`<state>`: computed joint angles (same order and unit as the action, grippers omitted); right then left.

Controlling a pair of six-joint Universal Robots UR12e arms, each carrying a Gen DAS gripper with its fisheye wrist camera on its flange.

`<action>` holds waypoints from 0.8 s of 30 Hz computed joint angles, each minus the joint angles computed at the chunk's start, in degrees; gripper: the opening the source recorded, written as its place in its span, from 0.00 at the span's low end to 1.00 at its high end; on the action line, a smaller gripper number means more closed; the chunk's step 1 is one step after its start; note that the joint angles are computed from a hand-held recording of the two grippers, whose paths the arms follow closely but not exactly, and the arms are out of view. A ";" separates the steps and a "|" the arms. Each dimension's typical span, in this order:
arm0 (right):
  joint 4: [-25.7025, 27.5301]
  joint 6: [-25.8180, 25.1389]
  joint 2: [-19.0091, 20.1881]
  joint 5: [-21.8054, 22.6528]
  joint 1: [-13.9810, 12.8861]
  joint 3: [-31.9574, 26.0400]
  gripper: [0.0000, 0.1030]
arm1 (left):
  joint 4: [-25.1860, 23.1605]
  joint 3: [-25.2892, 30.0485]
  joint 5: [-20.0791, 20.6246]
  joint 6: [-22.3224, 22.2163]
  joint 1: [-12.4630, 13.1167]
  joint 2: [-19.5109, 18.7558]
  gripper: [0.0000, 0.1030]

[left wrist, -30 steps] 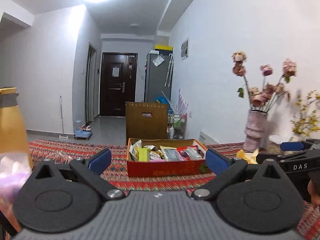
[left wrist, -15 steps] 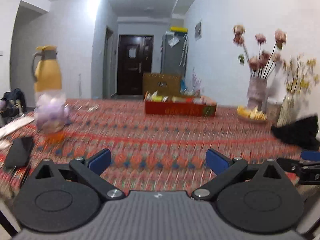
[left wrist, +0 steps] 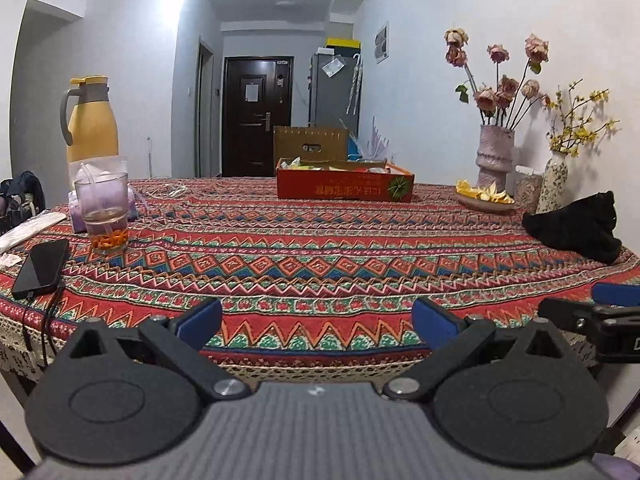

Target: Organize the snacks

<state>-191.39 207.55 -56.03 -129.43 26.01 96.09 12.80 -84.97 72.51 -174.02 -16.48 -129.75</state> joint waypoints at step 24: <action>-0.79 -0.67 0.33 1.72 0.01 -0.18 1.00 | 1.00 -0.14 -0.50 0.75 0.01 0.03 1.00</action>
<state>-192.18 206.88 -55.70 -127.71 26.02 95.91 13.80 -85.10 72.01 -173.27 -16.47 -129.72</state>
